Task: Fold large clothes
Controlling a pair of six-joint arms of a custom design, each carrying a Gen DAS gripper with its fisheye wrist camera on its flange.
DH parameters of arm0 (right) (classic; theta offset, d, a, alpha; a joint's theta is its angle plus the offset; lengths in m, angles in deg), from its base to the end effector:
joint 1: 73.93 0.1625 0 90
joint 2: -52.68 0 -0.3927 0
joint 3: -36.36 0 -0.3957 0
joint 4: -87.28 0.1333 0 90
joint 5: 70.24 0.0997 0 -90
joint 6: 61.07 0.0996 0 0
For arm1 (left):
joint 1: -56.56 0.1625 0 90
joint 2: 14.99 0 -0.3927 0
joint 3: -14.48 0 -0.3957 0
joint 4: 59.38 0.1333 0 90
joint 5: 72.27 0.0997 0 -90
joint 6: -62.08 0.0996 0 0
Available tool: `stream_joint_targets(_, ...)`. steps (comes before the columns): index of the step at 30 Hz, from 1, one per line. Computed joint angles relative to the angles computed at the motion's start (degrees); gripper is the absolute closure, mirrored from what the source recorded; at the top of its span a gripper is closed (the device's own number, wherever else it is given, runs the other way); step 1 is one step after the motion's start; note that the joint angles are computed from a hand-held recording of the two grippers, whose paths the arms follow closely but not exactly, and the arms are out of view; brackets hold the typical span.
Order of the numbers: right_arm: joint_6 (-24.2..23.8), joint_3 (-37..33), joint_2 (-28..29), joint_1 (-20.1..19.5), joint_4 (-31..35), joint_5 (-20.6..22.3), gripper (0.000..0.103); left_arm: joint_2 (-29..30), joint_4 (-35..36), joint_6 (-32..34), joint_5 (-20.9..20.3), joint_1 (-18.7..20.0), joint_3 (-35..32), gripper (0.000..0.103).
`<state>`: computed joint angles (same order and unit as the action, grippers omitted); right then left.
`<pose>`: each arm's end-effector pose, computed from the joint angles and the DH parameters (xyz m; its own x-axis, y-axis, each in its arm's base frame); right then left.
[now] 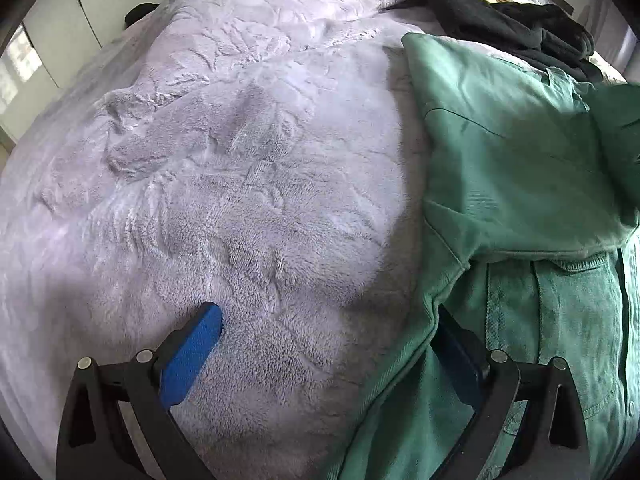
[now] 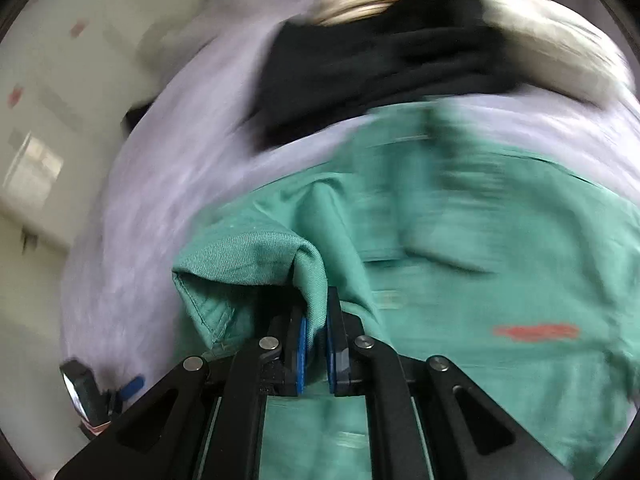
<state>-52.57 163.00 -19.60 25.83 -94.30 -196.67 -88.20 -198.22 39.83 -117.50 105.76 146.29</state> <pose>0.1541 -0.4585 0.2115 -0.8644 0.3312 0.3783 -0.0073 0.7440 -0.6681 -0.1112 -0.4402 0.1141 -0.6690 0.2305 -0.7066 0.4221 0.9004 -0.1059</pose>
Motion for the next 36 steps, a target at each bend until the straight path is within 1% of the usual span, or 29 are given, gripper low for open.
stream_joint_targets(1,1.17,2.81,-4.08,-2.06,-0.77,0.08,0.094,0.47,-0.28,0.30,0.05,0.21,-0.35,0.003)
stream_joint_targets(2,2.23,4.38,-6.39,-3.15,-0.92,-0.02,0.093,1.02,-0.51,0.88,0.09,0.65,-0.93,0.003)
stream_joint_targets(3,3.45,6.04,-9.06,-4.95,-1.07,0.28,0.088,1.52,-0.25,1.03,0.06,0.84,-1.59,0.003)
stream_joint_targets(4,5.09,8.36,-12.85,-7.87,-0.93,2.09,0.088,1.89,0.33,1.04,0.02,1.02,-2.42,0.003)
stream_joint_targets(5,6.75,8.53,-14.75,-9.33,0.36,2.65,0.083,2.44,1.03,0.78,-0.01,1.13,-3.39,0.003)
stream_joint_targets(6,9.28,9.36,-16.19,-10.82,0.86,2.58,0.062,2.74,1.73,0.69,-0.14,1.14,-4.21,0.003)
stream_joint_targets(7,13.08,10.92,-18.69,-12.24,1.69,2.04,0.048,3.14,1.95,0.95,-0.29,1.06,-4.98,0.003)
stream_joint_targets(8,14.64,12.15,-20.17,-13.10,1.25,2.49,0.028,3.48,1.86,1.55,-0.53,0.86,-5.63,0.003)
stream_joint_targets(10,16.25,15.39,-23.28,-13.95,-2.16,5.69,0.027,4.75,1.17,3.45,-2.13,0.59,-7.02,0.003)
stream_joint_targets(11,16.26,16.86,-24.50,-14.08,-2.99,8.73,0.027,5.99,0.63,4.52,-2.87,0.30,-7.76,0.003)
stream_joint_targets(13,16.24,19.02,-23.29,-13.81,-5.96,16.91,0.027,7.88,-0.78,6.47,-2.85,-0.57,-8.21,0.003)
stream_joint_targets(15,15.79,18.50,-18.57,-14.72,-7.20,26.33,0.027,11.13,-3.26,8.68,-0.78,-1.60,-8.83,0.003)
stream_joint_targets(16,16.19,17.08,-13.45,-14.72,-7.81,31.66,0.027,11.60,-2.82,8.99,0.76,-1.74,-9.86,0.003)
stream_joint_targets(17,16.33,15.53,-9.38,-14.52,-8.40,34.60,0.027,12.45,-3.87,8.79,1.90,-1.63,-10.42,0.003)
stream_joint_targets(19,16.19,10.66,0.16,-13.62,-8.67,39.42,0.027,12.78,-5.08,8.26,2.57,-0.90,-11.24,0.003)
stream_joint_targets(20,16.12,7.59,4.97,-12.95,-8.82,40.09,0.027,12.65,-5.36,8.01,3.50,-0.25,-11.66,0.003)
stream_joint_targets(22,17.46,3.64,10.74,-12.76,-10.29,40.21,0.027,11.94,-5.47,7.91,4.10,0.67,-11.71,0.003)
stream_joint_targets(23,18.50,2.74,12.20,-13.06,-11.42,40.29,0.033,12.01,-6.19,8.50,3.71,1.69,-12.32,0.003)
stream_joint_targets(24,19.43,2.28,12.85,-13.33,-12.31,40.21,0.055,11.66,-6.88,9.20,3.45,2.33,-12.18,0.003)
stream_joint_targets(25,20.22,0.87,14.20,-13.51,-12.62,39.91,0.073,12.27,-8.06,10.05,3.74,2.78,-12.59,0.003)
stream_joint_targets(26,20.47,0.70,14.80,-13.74,-12.89,40.89,0.097,12.03,-9.27,10.59,5.19,2.60,-11.75,0.003)
stream_joint_targets(28,20.21,-0.21,16.50,-13.55,-14.11,43.87,0.097,12.33,-12.88,12.19,7.29,2.95,-11.03,0.003)
stream_joint_targets(30,19.10,-2.49,18.14,-11.60,-11.58,42.76,0.097,11.12,-12.09,10.90,5.03,4.67,-10.85,0.002)
stream_joint_targets(31,18.54,-3.76,19.06,-11.12,-8.67,41.14,0.097,10.59,-10.56,10.23,3.02,5.53,-11.34,0.002)
stream_joint_targets(32,19.02,-3.92,19.07,-10.59,-6.33,38.84,0.094,8.64,-9.43,10.03,2.06,5.39,-9.84,0.002)
stream_joint_targets(33,19.40,-3.65,18.97,-10.78,-5.00,38.63,0.094,7.53,-8.51,10.77,1.63,4.92,-9.14,0.002)
stream_joint_targets(34,19.73,-2.75,18.62,-11.77,-4.60,40.58,0.090,6.63,-8.01,12.83,0.79,4.48,-8.85,0.002)
stream_joint_targets(35,19.74,-2.52,18.06,-11.91,-3.52,40.90,0.078,5.31,-6.97,14.53,-0.13,3.96,-8.45,0.002)
stream_joint_targets(36,19.08,-1.95,16.73,-11.80,-1.81,40.65,0.059,3.88,-5.55,15.08,-0.76,3.35,-7.93,0.002)
